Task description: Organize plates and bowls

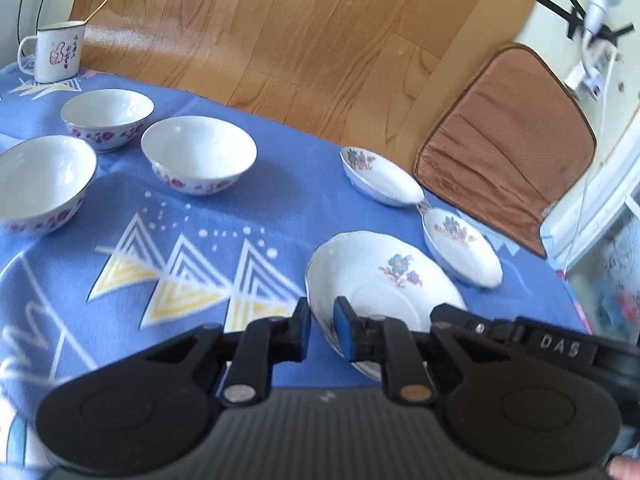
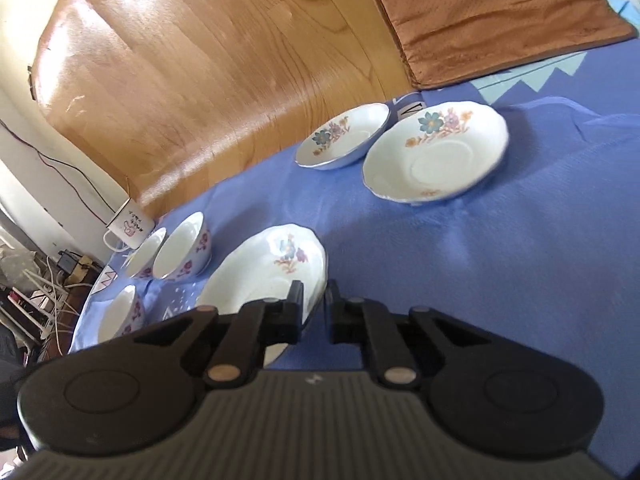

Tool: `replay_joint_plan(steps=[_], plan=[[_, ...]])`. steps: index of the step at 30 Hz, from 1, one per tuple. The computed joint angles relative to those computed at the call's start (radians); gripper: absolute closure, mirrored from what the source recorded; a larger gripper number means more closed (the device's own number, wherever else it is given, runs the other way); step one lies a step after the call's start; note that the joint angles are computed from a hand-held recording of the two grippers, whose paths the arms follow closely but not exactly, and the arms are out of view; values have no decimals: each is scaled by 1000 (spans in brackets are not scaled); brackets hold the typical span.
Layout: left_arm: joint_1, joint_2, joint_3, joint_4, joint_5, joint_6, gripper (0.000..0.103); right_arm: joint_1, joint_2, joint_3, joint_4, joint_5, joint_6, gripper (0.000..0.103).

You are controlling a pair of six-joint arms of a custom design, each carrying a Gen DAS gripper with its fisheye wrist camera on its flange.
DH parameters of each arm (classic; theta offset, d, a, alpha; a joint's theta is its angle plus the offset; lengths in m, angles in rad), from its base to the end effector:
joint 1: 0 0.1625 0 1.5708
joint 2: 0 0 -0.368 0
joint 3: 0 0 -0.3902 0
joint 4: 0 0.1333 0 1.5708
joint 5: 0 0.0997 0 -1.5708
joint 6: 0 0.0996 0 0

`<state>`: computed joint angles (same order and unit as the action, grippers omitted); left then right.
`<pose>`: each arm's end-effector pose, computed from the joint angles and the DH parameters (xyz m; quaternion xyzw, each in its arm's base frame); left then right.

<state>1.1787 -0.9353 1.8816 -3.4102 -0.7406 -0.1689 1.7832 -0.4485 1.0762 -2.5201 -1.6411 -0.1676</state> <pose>-0.0234 -0.5979 0.1776 -0.0812 0.8396 -0.4804 0.2401 0.2865 -0.7294 0.0302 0.1808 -0.9698 0.1607 0.0311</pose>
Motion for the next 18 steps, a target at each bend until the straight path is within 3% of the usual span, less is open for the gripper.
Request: replay_joint_plan(steps=[10,18], plan=[[-41,-50,126,-19,-2,-54,89,-1,-108,182,-78,6,-14,90],[-71,1,63,57,-74,13,89,-22,-225,347,-230,-39,-10,90]])
